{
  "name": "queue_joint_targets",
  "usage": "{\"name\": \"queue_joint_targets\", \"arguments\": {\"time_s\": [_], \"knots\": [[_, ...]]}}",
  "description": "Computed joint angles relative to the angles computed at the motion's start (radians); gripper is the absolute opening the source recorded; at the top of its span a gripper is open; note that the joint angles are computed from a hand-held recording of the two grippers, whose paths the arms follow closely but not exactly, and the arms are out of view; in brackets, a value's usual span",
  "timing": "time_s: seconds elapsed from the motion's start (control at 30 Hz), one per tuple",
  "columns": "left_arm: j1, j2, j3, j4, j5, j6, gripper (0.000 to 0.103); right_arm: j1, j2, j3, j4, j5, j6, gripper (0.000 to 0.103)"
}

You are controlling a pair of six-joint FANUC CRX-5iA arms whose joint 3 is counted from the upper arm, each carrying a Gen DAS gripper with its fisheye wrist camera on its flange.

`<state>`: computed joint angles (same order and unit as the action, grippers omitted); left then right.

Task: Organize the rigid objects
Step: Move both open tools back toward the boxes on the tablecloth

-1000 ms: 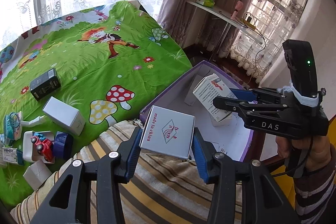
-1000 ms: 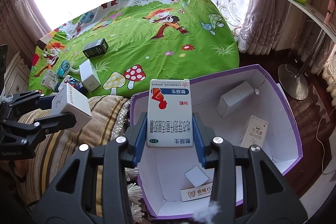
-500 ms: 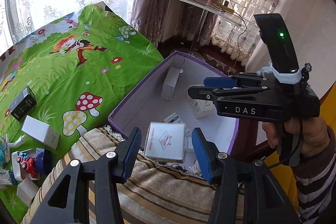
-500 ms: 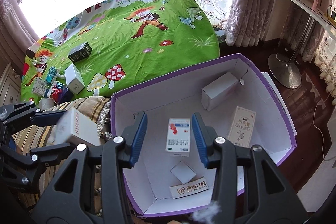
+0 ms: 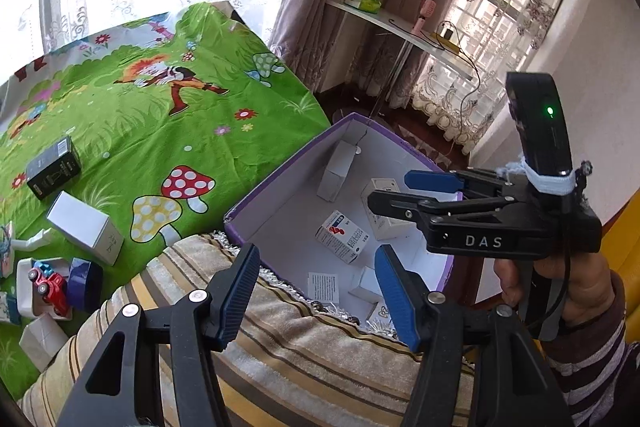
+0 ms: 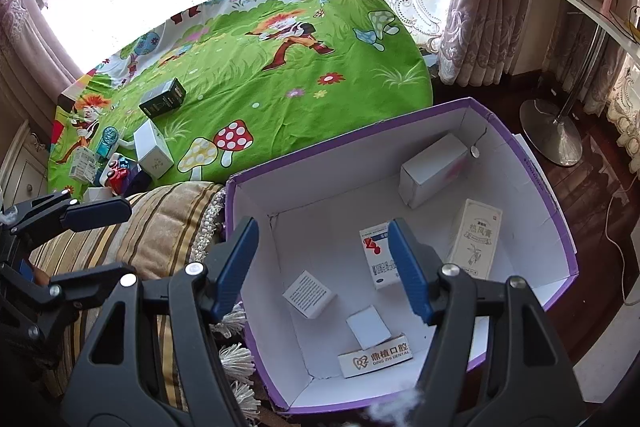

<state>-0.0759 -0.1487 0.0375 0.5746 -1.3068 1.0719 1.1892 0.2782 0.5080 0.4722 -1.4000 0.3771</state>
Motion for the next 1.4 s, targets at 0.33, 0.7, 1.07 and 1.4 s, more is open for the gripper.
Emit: {"name": "queue_joint_targets", "arguments": {"time_s": [0.33,0.7,1.07,1.4], "knots": [[0.104,-0.009,-0.002,-0.038,-0.007,0.122,0.061,-0.001,0.045,0.065,-0.040,0.000,0.058,0.071],[0.284,-0.023,0.013,-0.135,-0.076,0.265,0.061,0.002,0.125,0.192,-0.069,-0.018,0.145,0.071],[0.419,-0.012,0.012,-0.140,-0.112,0.336,0.061,0.000,0.227,0.369,-0.095,-0.055,0.249,0.071],[0.467,0.011,0.000,-0.123,-0.145,0.372,0.061,-0.014,0.414,0.698,-0.120,-0.163,0.386,0.071]]}}
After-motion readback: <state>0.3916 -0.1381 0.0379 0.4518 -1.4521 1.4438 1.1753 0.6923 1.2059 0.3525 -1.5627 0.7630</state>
